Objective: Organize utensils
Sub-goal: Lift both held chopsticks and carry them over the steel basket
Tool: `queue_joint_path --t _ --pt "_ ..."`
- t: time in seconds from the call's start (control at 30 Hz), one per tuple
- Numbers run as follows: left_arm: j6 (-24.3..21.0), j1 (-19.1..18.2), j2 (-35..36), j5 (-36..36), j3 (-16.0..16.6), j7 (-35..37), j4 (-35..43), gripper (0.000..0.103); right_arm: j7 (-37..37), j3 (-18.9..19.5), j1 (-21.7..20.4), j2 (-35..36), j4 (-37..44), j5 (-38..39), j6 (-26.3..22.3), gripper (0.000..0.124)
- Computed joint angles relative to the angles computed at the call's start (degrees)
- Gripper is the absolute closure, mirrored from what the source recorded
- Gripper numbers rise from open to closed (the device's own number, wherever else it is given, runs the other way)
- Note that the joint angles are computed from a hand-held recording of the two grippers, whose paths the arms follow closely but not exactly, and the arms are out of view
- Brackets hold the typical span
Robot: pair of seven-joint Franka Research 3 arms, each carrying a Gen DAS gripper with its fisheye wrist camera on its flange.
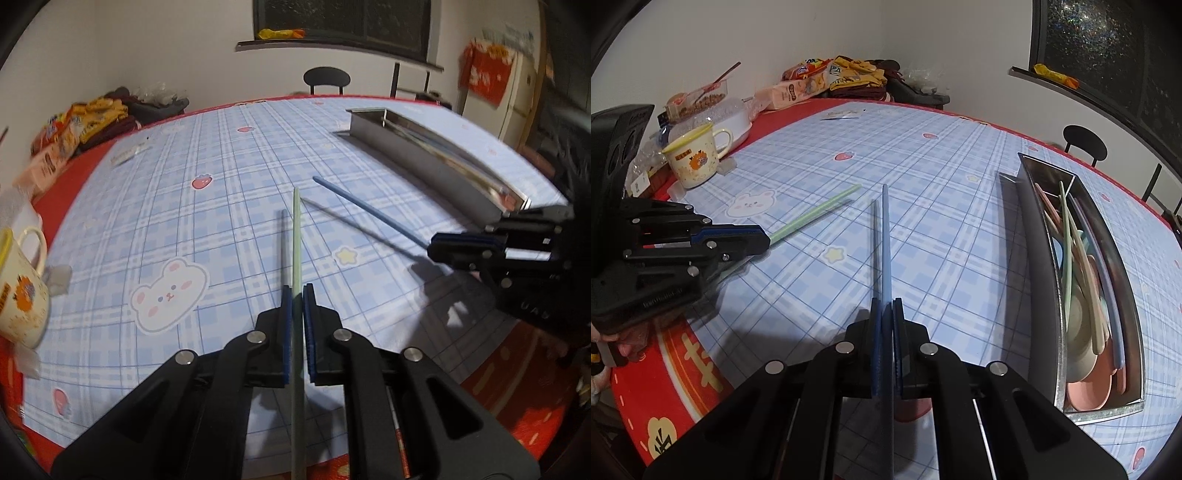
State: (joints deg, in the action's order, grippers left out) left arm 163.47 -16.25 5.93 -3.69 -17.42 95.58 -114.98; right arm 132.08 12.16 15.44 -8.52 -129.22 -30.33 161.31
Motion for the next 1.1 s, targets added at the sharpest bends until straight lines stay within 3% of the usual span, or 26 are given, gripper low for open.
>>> queue_joint_path --t 0.17,0.47,0.77,0.87,0.97,1.03,1.1 --pt "-1.5 2.4 0.0 -14.2 -2.3 10.3 0.8 0.093 -1.0 -0.5 -0.2 -0.6 -1.3 2.2 2.6 0.118" --pt "-5.0 2.9 -2.7 -36.6 -1.7 22.8 1.4 0.093 -5.9 -0.7 -1.2 -2.7 -5.5 11.5 10.4 0.118" --pt "-6.5 -0.7 -4.8 -45.0 0.5 28.2 2.2 0.093 -11.5 0.8 -2.6 -4.2 -8.3 19.4 15.0 0.118" --pt "-5.7 -1.7 -4.0 -40.5 0.7 25.4 2.6 0.093 -14.6 0.3 -1.9 -4.4 -9.0 23.5 16.0 0.118" --pt "-6.6 -2.1 -1.1 -29.8 1.0 16.4 3.9 0.095 -16.6 1.1 -2.2 -4.3 -8.9 25.6 16.1 0.118" --pt "-7.4 -2.7 1.2 -18.9 1.5 8.3 5.2 0.098 -17.2 1.9 -2.8 -4.2 -8.7 26.1 15.9 0.118" --pt "-9.1 -2.4 2.9 -13.7 1.2 4.5 6.6 0.098 -17.5 2.3 -3.2 -4.2 -8.7 26.6 15.8 0.118"
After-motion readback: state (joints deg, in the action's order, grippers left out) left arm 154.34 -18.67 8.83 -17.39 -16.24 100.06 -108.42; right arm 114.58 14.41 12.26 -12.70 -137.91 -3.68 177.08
